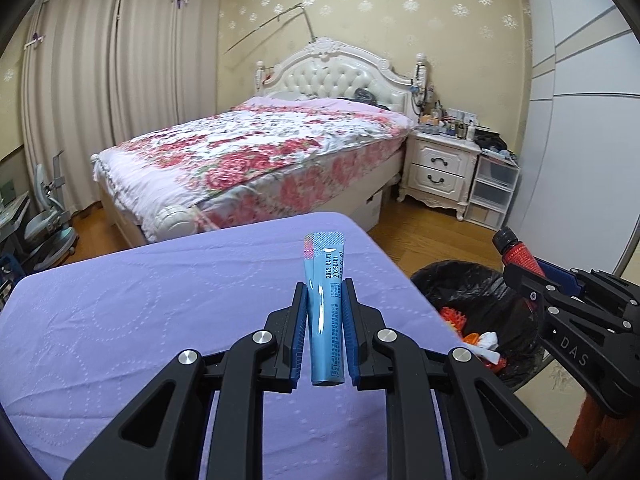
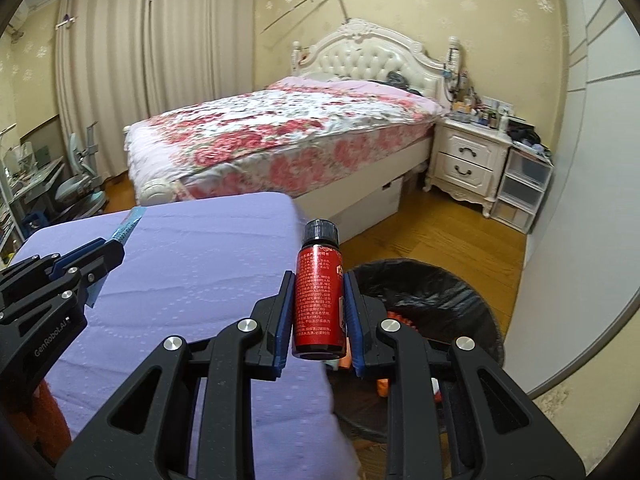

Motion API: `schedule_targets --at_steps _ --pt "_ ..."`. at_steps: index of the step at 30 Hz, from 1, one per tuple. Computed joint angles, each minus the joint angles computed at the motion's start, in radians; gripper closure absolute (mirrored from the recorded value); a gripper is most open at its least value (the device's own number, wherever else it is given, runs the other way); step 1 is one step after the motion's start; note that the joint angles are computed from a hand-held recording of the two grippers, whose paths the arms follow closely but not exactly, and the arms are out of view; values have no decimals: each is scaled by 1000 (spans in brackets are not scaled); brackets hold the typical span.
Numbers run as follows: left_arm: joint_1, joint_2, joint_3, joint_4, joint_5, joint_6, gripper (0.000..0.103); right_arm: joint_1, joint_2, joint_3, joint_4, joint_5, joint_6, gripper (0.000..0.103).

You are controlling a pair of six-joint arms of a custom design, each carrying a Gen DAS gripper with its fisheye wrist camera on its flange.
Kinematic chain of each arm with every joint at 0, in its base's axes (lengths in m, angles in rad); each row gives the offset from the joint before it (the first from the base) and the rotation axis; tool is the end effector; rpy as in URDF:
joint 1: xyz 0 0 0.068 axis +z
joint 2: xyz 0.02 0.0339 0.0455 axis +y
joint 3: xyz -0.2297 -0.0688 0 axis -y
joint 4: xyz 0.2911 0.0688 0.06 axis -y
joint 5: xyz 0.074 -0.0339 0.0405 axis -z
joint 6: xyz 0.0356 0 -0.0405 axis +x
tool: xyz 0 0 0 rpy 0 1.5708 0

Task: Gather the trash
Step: 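Carry the blue tube and red bottle over the black bin, then open both tools to drop the blue tube and red bottle into the bin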

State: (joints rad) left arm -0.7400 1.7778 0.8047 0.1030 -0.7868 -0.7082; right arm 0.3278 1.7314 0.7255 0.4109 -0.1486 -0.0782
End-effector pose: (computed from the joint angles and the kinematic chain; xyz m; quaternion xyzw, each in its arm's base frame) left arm 0.2714 -0.2137 0.0556 -0.1178 0.8695 0.0597 0.4760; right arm 0.3332 0.1189 0.0653 -0.2117 0.8558 0.1232 0.4557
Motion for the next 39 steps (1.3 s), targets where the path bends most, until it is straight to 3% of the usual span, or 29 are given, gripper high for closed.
schedule_targets --at_steps 12,39 --pt "12 278 303 24 74 106 85 -109 116 65 62 -2 -14 79" --pt "60 596 731 -114 181 194 84 -211 380 317 -9 -23 47 79"
